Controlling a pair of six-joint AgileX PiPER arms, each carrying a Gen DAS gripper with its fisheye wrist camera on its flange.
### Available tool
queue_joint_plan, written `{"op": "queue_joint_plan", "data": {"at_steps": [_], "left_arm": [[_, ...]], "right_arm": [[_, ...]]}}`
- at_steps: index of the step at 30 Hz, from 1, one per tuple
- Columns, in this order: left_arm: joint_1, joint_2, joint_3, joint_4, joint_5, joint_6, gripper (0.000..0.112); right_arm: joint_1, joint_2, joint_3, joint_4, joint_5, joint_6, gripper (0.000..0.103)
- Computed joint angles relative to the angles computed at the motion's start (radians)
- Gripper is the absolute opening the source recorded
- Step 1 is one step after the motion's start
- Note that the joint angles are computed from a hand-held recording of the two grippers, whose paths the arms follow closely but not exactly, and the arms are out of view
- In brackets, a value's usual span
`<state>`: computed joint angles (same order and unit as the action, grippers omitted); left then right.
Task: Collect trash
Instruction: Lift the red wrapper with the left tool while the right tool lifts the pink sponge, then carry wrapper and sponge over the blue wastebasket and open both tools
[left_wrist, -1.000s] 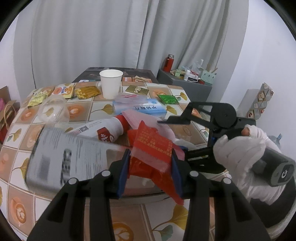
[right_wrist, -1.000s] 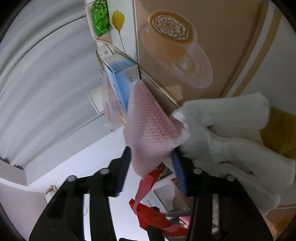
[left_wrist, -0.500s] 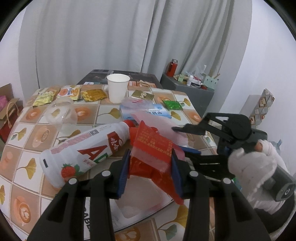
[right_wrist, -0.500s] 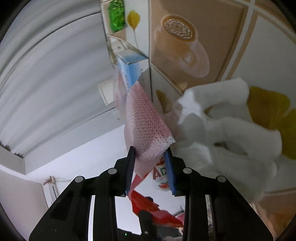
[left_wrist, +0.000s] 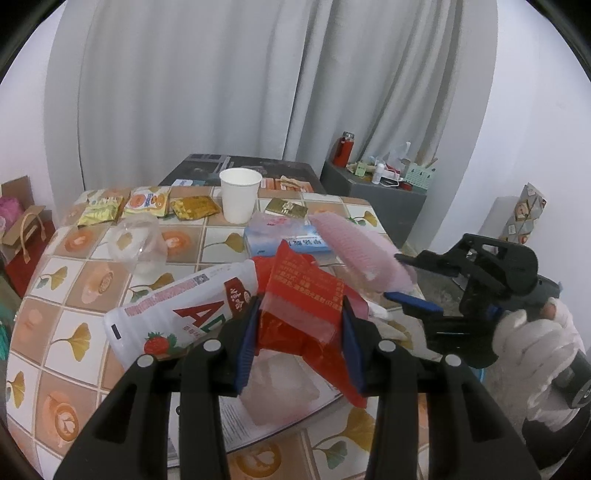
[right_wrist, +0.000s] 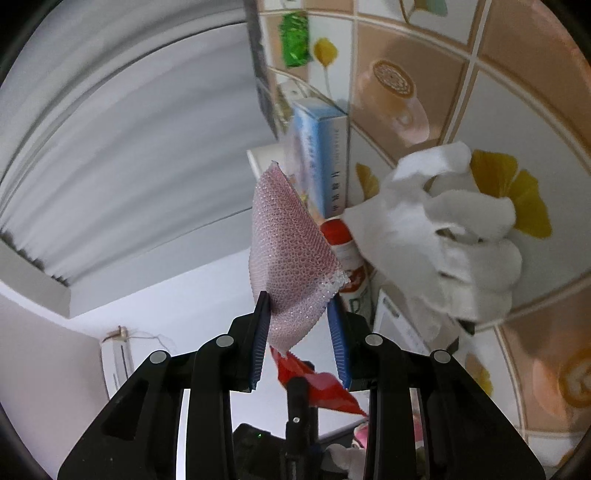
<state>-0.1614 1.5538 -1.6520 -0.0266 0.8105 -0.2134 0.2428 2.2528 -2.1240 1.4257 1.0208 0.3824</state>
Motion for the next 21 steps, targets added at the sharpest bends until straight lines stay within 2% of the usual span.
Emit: {"op": "queue_joint_plan", "data": {"at_steps": [2, 6, 11, 15, 18, 21], "left_arm": [[-0.013, -0.009, -0.005, 0.012, 0.008, -0.007, 0.040], [-0.044, -0.008, -0.033, 0.021, 0.033, -0.012, 0.040], [-0.097, 0.048, -0.130, -0.026, 0.078, 0.016, 0.040], [-0.171, 0.144, -0.281, -0.044, 0.138, 0.042, 0.040], [-0.244, 0.242, -0.436, -0.045, 0.193, 0.067, 0.040], [-0.316, 0.390, -0.681, -0.052, 0.303, 0.086, 0.040]], "right_arm": [[-0.014, -0.040, 0.063, 0.030, -0.001, -0.048, 0.029], [-0.075, -0.187, 0.318, 0.131, 0.021, -0.203, 0.029], [-0.162, -0.316, 0.539, 0.191, 0.014, -0.317, 0.029], [-0.344, -0.491, 0.782, 0.198, 0.053, -0.401, 0.029], [-0.484, -0.579, 0.902, 0.168, 0.066, -0.428, 0.029], [-0.605, -0.638, 0.974, 0.103, 0.054, -0.431, 0.029]]}}
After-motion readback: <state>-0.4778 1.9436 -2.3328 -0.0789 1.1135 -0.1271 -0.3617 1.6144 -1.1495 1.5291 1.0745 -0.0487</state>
